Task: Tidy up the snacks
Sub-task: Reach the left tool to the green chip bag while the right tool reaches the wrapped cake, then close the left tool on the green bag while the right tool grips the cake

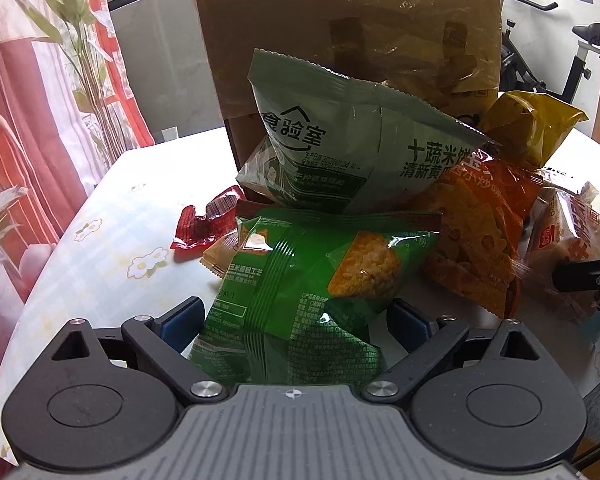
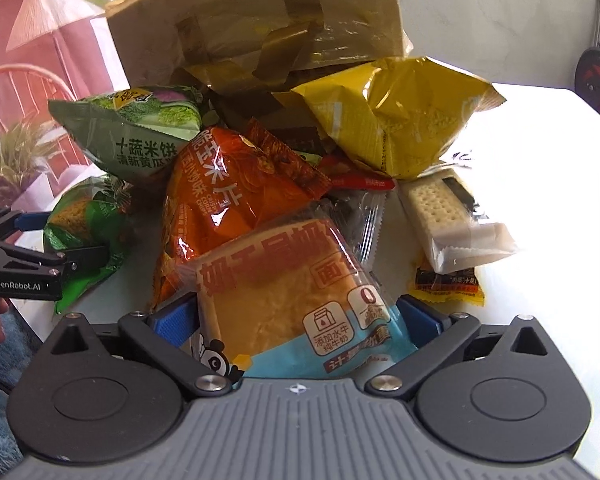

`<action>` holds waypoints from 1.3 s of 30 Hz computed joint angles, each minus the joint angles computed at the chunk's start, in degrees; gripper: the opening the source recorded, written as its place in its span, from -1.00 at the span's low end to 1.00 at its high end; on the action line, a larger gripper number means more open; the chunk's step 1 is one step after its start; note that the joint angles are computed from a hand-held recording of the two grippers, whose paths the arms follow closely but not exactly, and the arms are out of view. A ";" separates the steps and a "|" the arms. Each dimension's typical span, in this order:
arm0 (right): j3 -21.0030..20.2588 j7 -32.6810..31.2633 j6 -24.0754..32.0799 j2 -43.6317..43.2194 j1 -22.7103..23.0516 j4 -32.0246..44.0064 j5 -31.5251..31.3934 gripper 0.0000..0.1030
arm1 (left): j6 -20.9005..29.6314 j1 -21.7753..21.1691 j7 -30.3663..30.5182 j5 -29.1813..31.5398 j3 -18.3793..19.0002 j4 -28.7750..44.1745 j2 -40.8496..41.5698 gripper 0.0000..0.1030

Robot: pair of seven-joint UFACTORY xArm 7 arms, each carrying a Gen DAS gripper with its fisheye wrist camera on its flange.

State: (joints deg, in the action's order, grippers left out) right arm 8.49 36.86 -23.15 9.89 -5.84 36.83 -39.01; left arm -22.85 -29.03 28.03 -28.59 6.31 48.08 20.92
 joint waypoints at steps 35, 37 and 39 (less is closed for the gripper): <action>-5.17 -4.41 -2.66 -8.49 6.05 -6.23 0.43 0.57 | -6.24 10.67 -17.20 10.40 -9.78 -11.24 -11.48 0.54; -5.59 -5.76 -2.11 -9.74 6.92 -7.25 3.42 0.57 | -8.30 12.15 -20.23 12.63 -10.61 -12.50 -12.31 0.54; -5.92 -9.14 -3.29 -10.89 7.83 -8.80 7.95 0.57 | -10.88 11.54 -19.61 10.47 -10.69 -13.20 -12.90 0.54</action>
